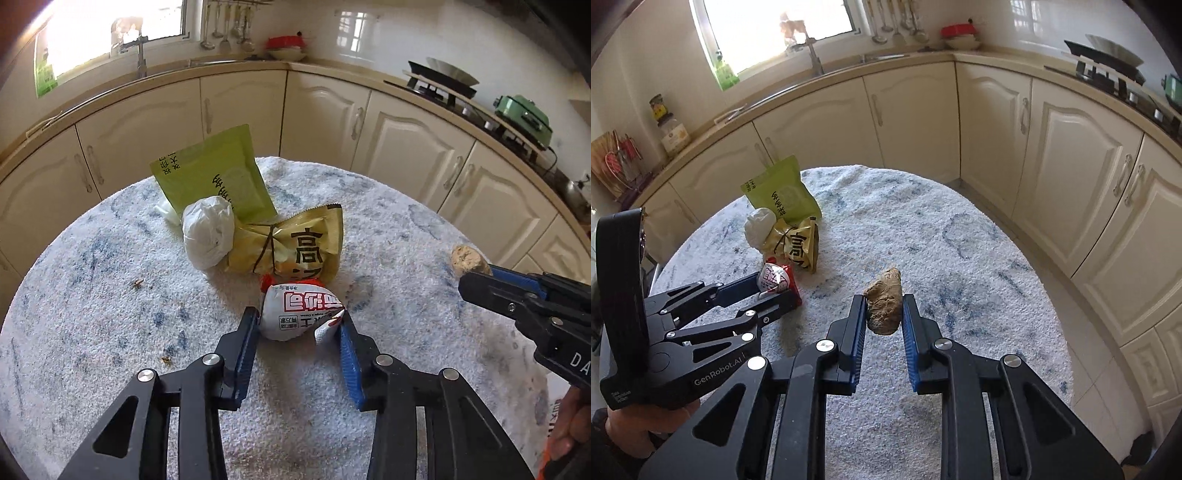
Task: Collect trash
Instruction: 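Grasp the brown lump with the right tool while the left tool grasps the red-white wrapper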
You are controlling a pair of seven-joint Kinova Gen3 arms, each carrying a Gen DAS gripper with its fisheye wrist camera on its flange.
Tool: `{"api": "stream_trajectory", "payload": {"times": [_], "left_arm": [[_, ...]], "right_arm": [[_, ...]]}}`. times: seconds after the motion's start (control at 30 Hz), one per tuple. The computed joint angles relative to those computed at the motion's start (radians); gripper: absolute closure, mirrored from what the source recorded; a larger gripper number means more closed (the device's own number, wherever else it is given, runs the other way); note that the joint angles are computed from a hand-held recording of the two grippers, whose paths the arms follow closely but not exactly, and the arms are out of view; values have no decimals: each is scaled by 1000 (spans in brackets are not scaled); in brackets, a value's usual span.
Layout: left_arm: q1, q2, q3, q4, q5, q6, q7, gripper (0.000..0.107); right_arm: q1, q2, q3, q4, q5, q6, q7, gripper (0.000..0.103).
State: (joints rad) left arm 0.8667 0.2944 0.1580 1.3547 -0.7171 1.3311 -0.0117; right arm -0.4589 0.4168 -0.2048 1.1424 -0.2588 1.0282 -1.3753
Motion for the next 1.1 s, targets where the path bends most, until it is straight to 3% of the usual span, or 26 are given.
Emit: {"api": "stream_trajectory", "payload": {"times": [0.17, 0.67, 0.8, 0.87, 0.93, 1.0, 1.03, 1.07, 1.1], "left_arm": [[-10, -39, 12, 52, 7, -81, 44, 81], [79, -36, 60, 12, -34, 20, 126, 81], [97, 4, 53, -37, -8, 75, 78, 66], [106, 32, 43, -83, -6, 118, 46, 35], [122, 44, 24, -96, -24, 127, 48, 27], [104, 44, 15, -89, -5, 94, 25, 31], [96, 48, 18, -89, -4, 91, 21, 38], [106, 58, 6, -99, -10, 103, 8, 54], [116, 60, -6, -103, -11, 108, -2, 59]], "right_arm": [[10, -26, -2, 25, -10, -2, 3, 84], [57, -138, 1, 131, -57, -2, 34, 84], [61, -164, 0, 168, -67, -2, 46, 84], [63, -174, 2, 183, -71, -6, 49, 84], [64, -180, 4, 189, -74, -6, 49, 84], [65, -183, 5, 191, -76, -5, 50, 84], [65, -184, 6, 191, -74, -4, 50, 84], [65, -185, 7, 190, -74, -4, 50, 84], [66, -185, 8, 188, -73, -3, 50, 84]]}}
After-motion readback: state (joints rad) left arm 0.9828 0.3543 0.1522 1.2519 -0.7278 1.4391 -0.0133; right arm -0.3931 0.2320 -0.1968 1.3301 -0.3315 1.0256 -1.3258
